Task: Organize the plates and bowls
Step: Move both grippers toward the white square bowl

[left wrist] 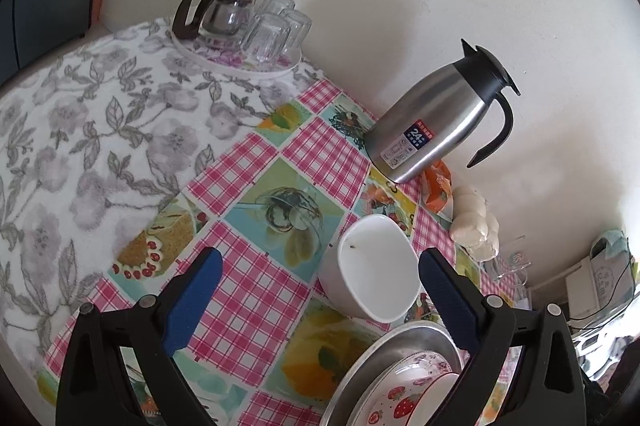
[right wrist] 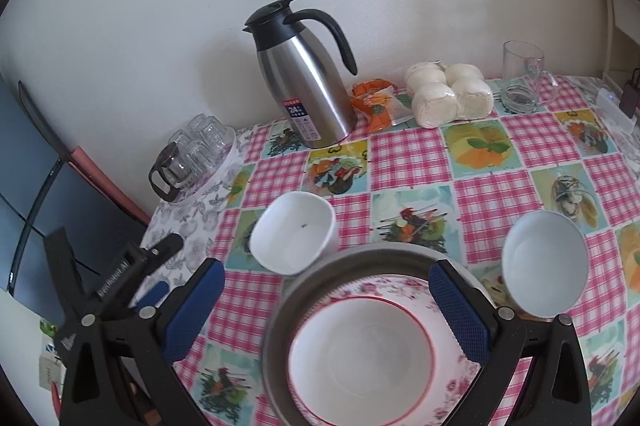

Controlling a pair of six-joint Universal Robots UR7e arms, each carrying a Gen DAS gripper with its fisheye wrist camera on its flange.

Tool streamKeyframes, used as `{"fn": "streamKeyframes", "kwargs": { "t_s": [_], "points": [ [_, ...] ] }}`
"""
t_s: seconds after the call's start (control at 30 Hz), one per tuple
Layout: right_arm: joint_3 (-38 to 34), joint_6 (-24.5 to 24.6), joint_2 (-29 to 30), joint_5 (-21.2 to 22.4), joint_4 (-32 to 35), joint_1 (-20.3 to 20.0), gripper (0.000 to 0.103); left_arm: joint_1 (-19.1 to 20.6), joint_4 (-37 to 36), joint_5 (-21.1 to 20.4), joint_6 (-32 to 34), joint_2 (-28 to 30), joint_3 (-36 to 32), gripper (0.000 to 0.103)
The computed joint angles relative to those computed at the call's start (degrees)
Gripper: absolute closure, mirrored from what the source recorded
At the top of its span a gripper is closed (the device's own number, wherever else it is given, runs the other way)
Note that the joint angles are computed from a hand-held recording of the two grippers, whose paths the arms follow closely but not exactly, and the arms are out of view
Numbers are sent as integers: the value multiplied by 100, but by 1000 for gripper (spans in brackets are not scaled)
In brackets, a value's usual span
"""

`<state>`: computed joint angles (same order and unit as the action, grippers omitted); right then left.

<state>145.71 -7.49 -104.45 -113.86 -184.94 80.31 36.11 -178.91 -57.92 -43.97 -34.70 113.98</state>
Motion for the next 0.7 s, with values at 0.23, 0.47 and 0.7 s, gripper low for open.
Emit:
{"fn": "streamKeyframes", "kwargs": {
  "t_s": [0.23, 0.47, 0.7],
  "points": [
    [-366, 63, 692, -579, -26, 267, 0, 240, 50, -301, -61, 92, -107, 5],
    [-722, 365, 1193, -771, 284, 73, 0, 411, 104, -558, 132, 325, -352, 5],
    [-1049, 619, 1717, -1016, 478, 33, 17, 500, 364, -741, 391, 677, -711, 16]
  ]
}}
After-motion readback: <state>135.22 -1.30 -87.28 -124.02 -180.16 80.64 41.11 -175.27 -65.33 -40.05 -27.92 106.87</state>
